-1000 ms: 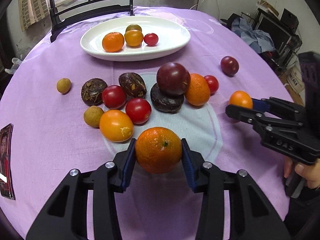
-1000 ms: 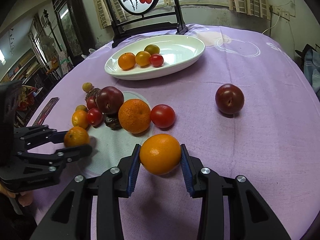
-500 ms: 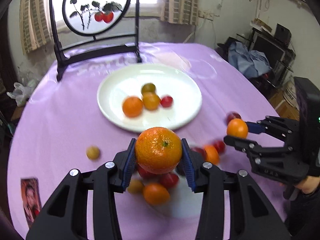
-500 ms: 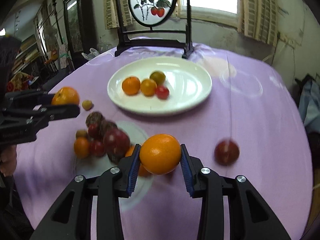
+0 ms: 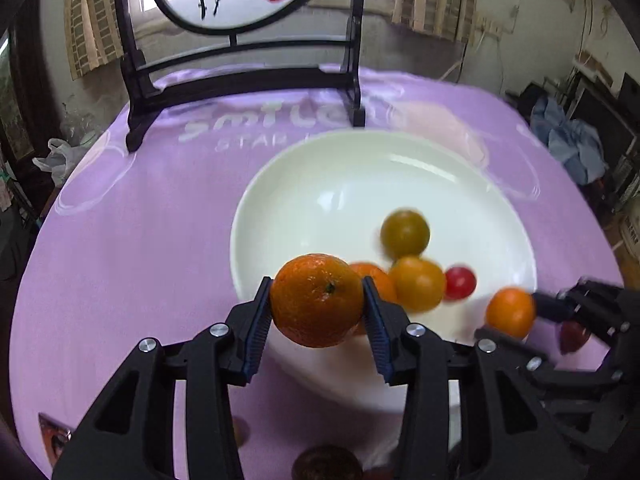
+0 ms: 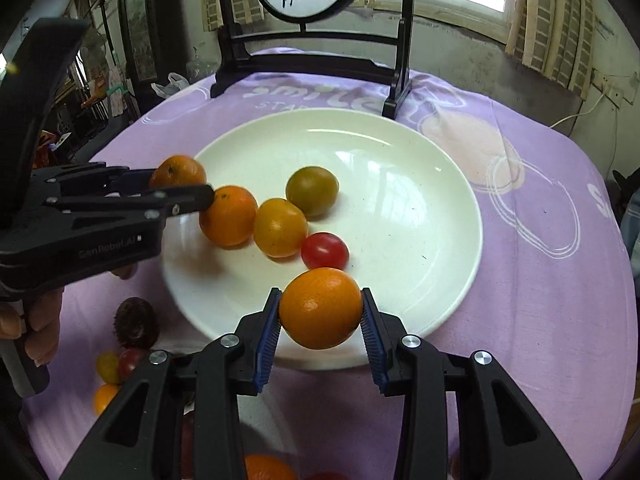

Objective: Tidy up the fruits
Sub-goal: 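Carry both fruits over the white plate and release them, then grasp an orange tomato from the cluster with the left gripper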

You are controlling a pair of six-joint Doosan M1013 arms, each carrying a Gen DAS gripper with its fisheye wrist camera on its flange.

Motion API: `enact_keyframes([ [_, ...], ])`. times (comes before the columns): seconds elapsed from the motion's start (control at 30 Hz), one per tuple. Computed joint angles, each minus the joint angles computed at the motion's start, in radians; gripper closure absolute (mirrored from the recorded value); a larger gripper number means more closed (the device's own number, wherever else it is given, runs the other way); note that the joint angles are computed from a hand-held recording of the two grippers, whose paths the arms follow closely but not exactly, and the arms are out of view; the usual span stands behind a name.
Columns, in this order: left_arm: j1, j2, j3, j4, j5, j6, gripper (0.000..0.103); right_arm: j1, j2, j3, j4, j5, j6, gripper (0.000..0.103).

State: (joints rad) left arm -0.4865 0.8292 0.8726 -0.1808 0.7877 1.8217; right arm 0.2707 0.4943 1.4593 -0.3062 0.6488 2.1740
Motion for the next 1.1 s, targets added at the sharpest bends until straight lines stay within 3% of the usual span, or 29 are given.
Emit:
enact_keyframes([
  [0.03,-0.003,0.005,-0.011,0.013,-0.003,-0.005,0.059,-0.004,0.006,-0.006,0.024,0.001,-0.018,0.061],
  [0.13,-0.011,-0.007,0.007,0.059,-0.069,-0.041,0.024,0.0,-0.003,0.011,-0.023,-0.03,0.051,0.037],
  [0.2,-0.012,-0.036,0.057,0.048,-0.147,-0.026,0.023,0.001,-0.014,0.024,-0.024,-0.043,0.058,0.037],
  [0.3,-0.015,-0.063,0.095,0.041,-0.16,-0.013,0.018,0.003,-0.041,0.057,-0.028,-0.062,0.083,0.036],
  [0.43,-0.012,-0.109,0.168,-0.014,-0.177,0.024,0.013,0.016,-0.088,0.118,-0.133,-0.088,0.201,0.015],
  [0.67,-0.019,-0.193,0.323,-0.028,-0.213,0.08,0.011,0.034,-0.138,0.189,-0.164,-0.071,0.257,0.013],
  [0.93,-0.018,-0.274,0.474,-0.022,-0.261,0.107,0.01,0.084,-0.19,0.278,-0.309,-0.115,0.423,0.012],
  [1.1,-0.006,-0.31,0.54,-0.046,-0.261,0.105,0.01,0.112,-0.203,0.307,-0.409,-0.084,0.555,0.008],
])
